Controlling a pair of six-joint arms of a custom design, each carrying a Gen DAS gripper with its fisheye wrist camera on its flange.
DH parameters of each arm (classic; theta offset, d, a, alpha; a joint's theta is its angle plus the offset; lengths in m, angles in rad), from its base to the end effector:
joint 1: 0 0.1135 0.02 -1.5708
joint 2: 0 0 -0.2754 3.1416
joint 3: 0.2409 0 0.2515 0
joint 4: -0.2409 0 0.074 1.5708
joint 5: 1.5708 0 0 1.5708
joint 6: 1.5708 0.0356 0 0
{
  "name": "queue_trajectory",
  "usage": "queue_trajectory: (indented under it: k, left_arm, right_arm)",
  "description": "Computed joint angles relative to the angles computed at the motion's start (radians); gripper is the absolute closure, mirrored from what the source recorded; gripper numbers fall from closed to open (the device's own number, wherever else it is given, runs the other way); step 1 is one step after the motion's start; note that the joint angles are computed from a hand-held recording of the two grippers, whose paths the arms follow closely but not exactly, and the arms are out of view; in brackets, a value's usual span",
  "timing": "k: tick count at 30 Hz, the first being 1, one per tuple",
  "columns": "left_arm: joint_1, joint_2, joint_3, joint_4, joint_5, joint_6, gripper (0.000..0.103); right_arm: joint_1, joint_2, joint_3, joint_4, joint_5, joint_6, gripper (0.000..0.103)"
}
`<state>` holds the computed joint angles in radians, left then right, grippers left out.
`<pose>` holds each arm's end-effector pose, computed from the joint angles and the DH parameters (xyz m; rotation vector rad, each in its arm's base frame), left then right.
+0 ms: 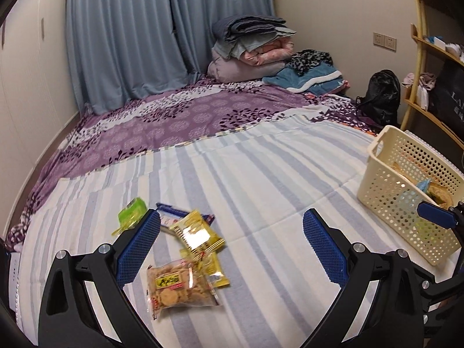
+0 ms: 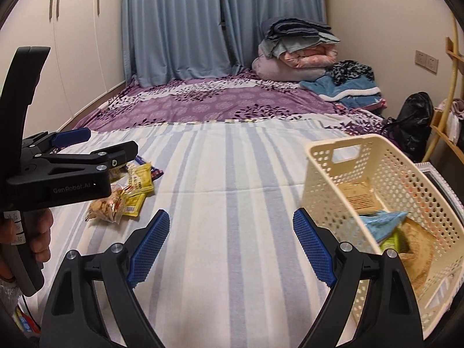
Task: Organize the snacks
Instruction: 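Withdraw both tools from the basket toward the remaining snacks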
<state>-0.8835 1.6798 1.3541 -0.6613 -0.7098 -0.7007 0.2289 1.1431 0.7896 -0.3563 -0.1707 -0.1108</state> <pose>0.2439 -0.2606 0.2817 -0.0440 2.2577 0.1041 0.2308 0.0600 0.2647 -0.4736 2.2315 0.2565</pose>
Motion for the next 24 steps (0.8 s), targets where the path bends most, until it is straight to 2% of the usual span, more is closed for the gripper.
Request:
queue_trajectory:
  k: [6, 13, 20, 24]
  left_arm:
    - [0.098, -0.105, -0.160, 0.029, 0.059, -0.027, 0.003]
    - [0.225, -0.189, -0.291, 0.057, 0.117, -0.024, 0.003]
    - [0.365, -0.231, -0.399, 0.219, 0.253, 0.012, 0.003]
    - [0.412, -0.193, -0.394, 0.262, 0.273, 0.044, 0.003]
  right_arm:
    - [0.102, 0.065, 0.006, 0.029, 0.047, 0.025, 0.017]
    - [0.147, 0.130, 0.023, 0.050, 0.048, 0.030, 0.017]
    - [0.175, 0.183, 0.042, 0.058, 0.051, 0.028, 0.016]
    - [0.173, 0.213, 0.051, 0.066, 0.045, 0.029, 0.017]
